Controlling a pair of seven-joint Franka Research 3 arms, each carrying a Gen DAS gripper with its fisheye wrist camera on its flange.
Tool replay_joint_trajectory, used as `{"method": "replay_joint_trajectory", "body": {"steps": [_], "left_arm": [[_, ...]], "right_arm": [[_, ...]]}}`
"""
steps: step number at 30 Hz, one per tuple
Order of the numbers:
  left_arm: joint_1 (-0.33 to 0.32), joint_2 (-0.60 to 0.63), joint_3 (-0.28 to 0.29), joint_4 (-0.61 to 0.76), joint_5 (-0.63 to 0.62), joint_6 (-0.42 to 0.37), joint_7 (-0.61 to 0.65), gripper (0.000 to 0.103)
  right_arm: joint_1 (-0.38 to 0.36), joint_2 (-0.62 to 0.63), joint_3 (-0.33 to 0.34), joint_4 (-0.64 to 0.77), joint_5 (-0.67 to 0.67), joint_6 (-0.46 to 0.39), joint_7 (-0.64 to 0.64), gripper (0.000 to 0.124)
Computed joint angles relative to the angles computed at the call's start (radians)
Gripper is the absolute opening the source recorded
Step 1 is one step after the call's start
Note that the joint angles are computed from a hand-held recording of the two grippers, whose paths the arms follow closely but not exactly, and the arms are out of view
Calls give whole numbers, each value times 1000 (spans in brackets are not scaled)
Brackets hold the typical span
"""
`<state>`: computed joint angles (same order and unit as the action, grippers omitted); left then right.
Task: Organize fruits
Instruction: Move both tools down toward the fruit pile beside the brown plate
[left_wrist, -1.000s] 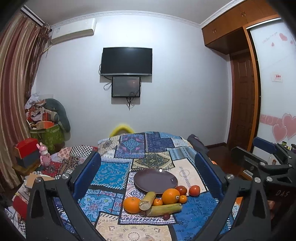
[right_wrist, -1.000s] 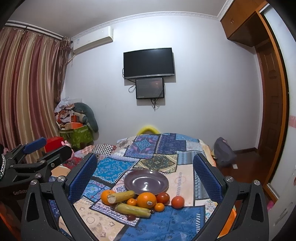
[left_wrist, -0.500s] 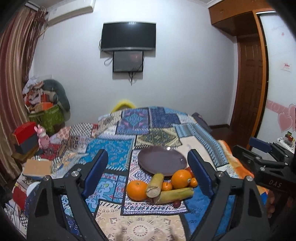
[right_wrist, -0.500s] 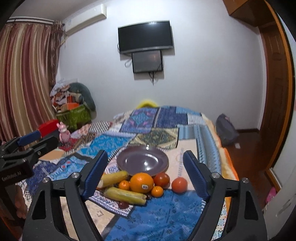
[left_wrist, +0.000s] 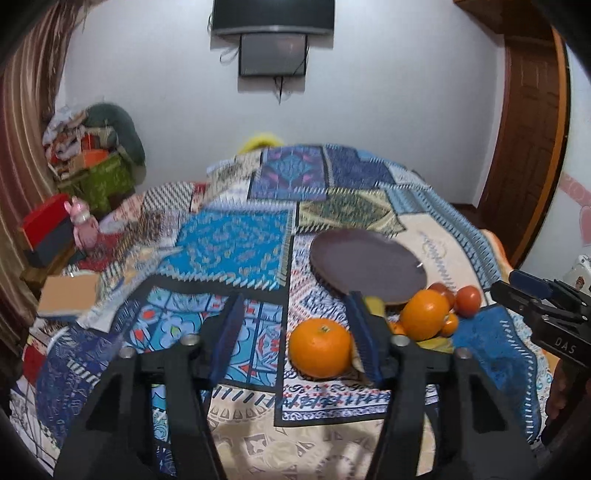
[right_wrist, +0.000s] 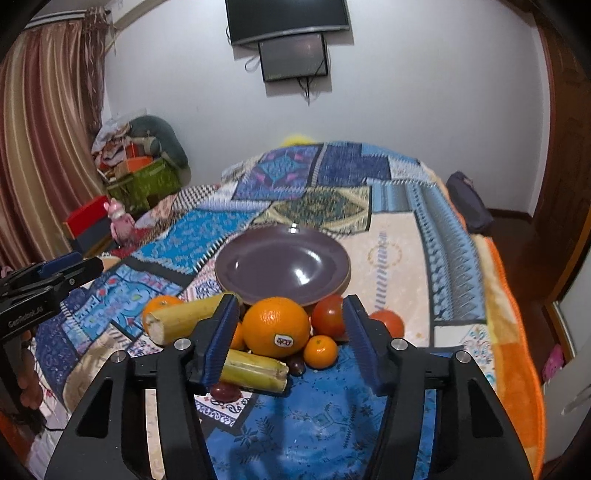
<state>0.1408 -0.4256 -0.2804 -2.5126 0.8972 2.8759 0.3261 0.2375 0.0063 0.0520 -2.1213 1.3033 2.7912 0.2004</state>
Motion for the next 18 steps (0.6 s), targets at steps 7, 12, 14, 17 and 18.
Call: {"method": "replay_joint_trajectory", "body": {"steps": [7, 12, 14, 17, 18], "left_arm": [[-64, 100, 98, -3, -178, 56, 179, 43], [-118, 147, 140, -1, -319, 80, 322, 43], [-130, 159, 145, 1, -362, 79, 367, 43], [-190, 171, 192, -6, -488, 86, 486, 43], [-196, 173, 195, -8, -516, 81, 511, 43]], "right_arm": [[-8, 66, 13, 48, -121, -22, 92, 55], [-16, 96, 24, 67, -191, -43, 148, 55], [-21, 112, 26, 78, -221, -55, 172, 55], [-28, 127, 31, 89, -261, -71, 201, 55], [-31, 130, 32, 92, -273, -79, 209, 55]]}}
